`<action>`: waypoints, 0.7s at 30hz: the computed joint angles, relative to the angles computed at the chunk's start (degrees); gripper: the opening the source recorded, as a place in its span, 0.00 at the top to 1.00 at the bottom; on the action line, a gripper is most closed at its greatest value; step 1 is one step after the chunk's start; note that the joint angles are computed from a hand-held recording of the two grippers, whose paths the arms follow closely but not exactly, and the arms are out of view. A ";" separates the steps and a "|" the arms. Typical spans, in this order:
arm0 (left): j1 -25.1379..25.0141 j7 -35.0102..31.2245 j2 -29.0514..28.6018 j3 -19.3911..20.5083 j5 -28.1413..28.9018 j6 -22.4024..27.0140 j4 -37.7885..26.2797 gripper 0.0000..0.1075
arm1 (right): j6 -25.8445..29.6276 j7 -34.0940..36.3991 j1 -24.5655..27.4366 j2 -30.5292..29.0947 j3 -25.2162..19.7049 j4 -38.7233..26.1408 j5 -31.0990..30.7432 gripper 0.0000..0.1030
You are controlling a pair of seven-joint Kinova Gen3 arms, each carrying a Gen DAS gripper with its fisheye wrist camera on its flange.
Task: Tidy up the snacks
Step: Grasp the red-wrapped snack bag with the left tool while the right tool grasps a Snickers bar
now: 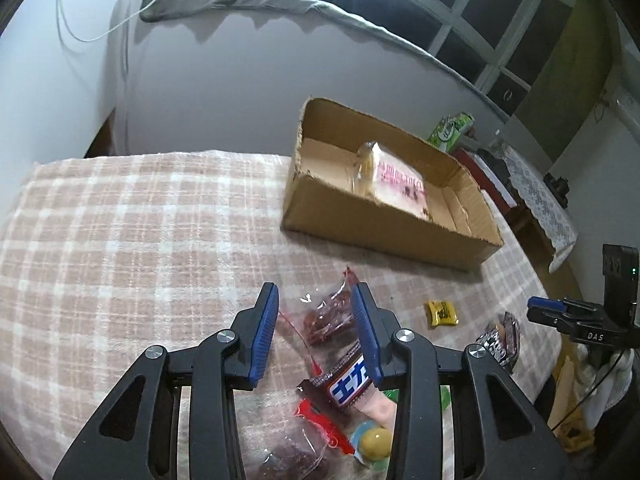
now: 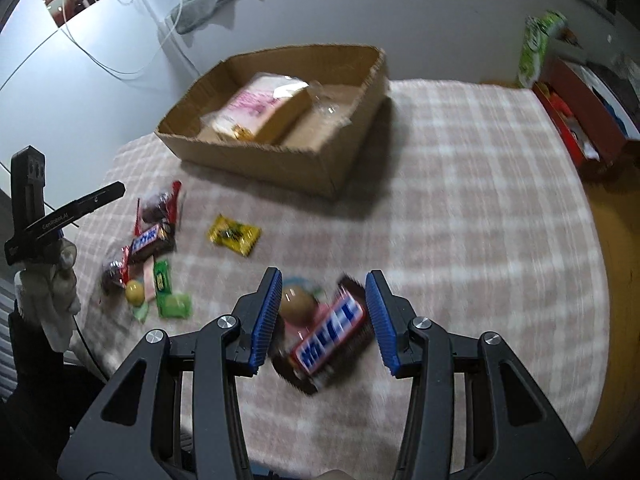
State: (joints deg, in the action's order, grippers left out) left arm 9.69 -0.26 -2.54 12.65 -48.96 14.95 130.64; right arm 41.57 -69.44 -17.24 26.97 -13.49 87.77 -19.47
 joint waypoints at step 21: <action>11.77 -14.37 8.94 -7.56 5.20 6.82 -7.98 0.48 | -0.15 -6.07 -4.87 2.08 2.19 1.37 8.29 0.44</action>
State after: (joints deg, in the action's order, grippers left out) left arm 21.45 -14.62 6.40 5.08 -43.76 21.77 122.66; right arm 41.42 -75.51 -22.10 29.05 -11.30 89.14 -11.18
